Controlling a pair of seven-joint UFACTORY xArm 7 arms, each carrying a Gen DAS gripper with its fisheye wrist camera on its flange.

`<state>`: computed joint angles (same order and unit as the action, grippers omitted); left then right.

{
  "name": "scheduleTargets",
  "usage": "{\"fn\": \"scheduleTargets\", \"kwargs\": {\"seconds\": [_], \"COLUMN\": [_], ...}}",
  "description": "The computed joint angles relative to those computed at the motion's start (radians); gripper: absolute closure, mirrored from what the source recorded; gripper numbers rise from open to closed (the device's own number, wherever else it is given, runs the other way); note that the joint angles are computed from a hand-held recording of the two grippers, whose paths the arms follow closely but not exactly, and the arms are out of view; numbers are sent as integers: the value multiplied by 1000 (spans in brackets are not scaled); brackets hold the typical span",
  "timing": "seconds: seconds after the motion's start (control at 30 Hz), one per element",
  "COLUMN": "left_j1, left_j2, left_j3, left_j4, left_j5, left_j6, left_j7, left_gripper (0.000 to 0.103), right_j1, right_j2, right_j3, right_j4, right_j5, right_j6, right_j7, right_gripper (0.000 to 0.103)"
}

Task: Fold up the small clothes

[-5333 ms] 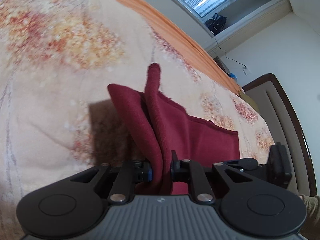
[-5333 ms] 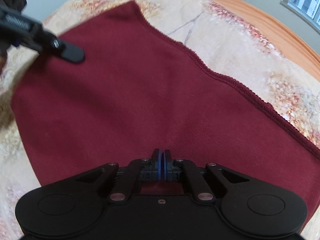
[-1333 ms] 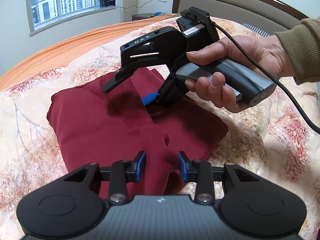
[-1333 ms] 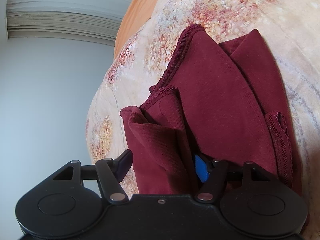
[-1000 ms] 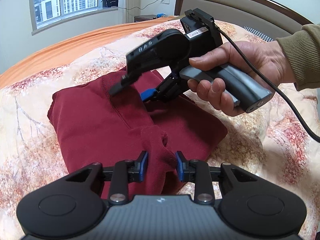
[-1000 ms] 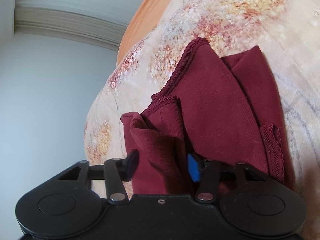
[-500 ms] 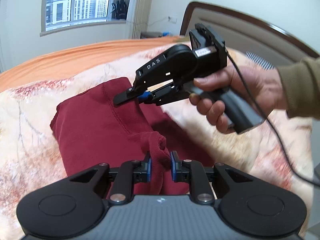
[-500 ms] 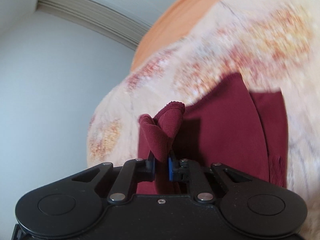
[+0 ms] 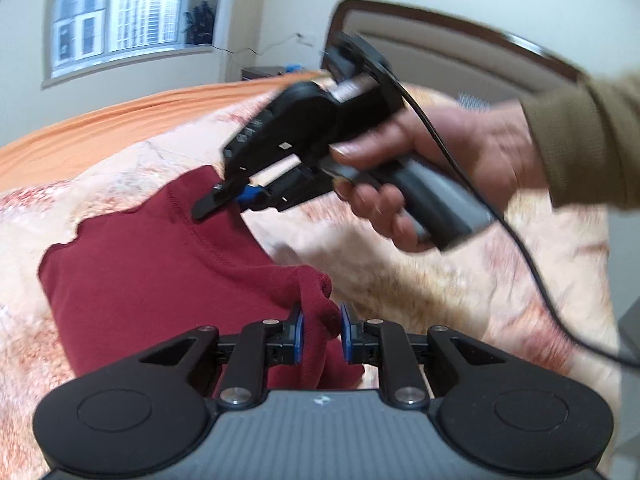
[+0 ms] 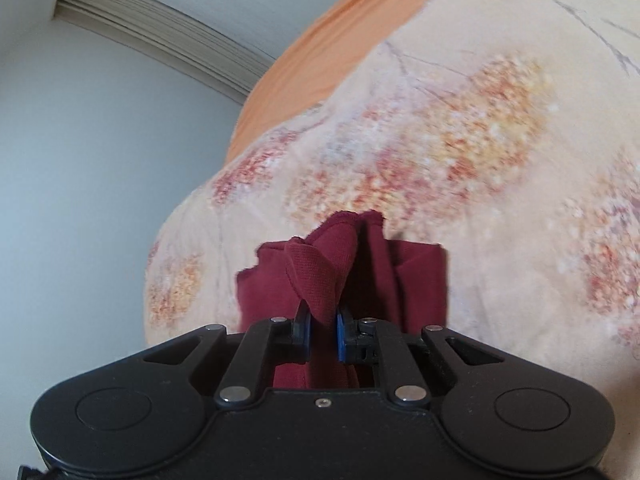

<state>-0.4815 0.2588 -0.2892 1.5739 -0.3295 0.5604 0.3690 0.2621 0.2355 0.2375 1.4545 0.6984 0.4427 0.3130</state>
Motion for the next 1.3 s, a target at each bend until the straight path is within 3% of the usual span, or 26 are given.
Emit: {"fn": "scheduleTargets", "kwargs": {"seconds": [0.23,0.37,0.47,0.6,0.87,1.0,1.1,1.3], "left_j1": [-85,-130,-128,-105,-70,-11,-6,27], "left_j2": [36,68,54,54,48,-6,22,159], "left_j3": [25,39,34,12,-8,-42,-36,-50], "left_j4": [-5,1,-43,-48,-32,-53,5,176], "left_j5": [222,332,345,291,199,8,-64,-212], "left_j6": [-9,-9,-35,-25,27,-21,-2,143], "left_j7": [6,-18,-17,-3,61,112,67,-41], "left_gripper": [83,73,65,52,46,45,44,44], "right_j1": [-18,-29,-38,-56,-55,-48,-43,-48], "right_j2": [18,29,36,18,-65,-118,-125,-80], "right_j3": [4,5,4,10,-17,-35,-37,-22], "right_j4": [-20,-3,12,-7,-83,-118,-119,-70], "right_j5": [25,35,39,95,161,211,335,645], "right_j6": [15,49,80,96,135,123,91,106], "right_j7": [-22,-49,-74,-131,-221,-281,-383,-588], "right_gripper": [91,90,88,84,70,66,54,53]}}
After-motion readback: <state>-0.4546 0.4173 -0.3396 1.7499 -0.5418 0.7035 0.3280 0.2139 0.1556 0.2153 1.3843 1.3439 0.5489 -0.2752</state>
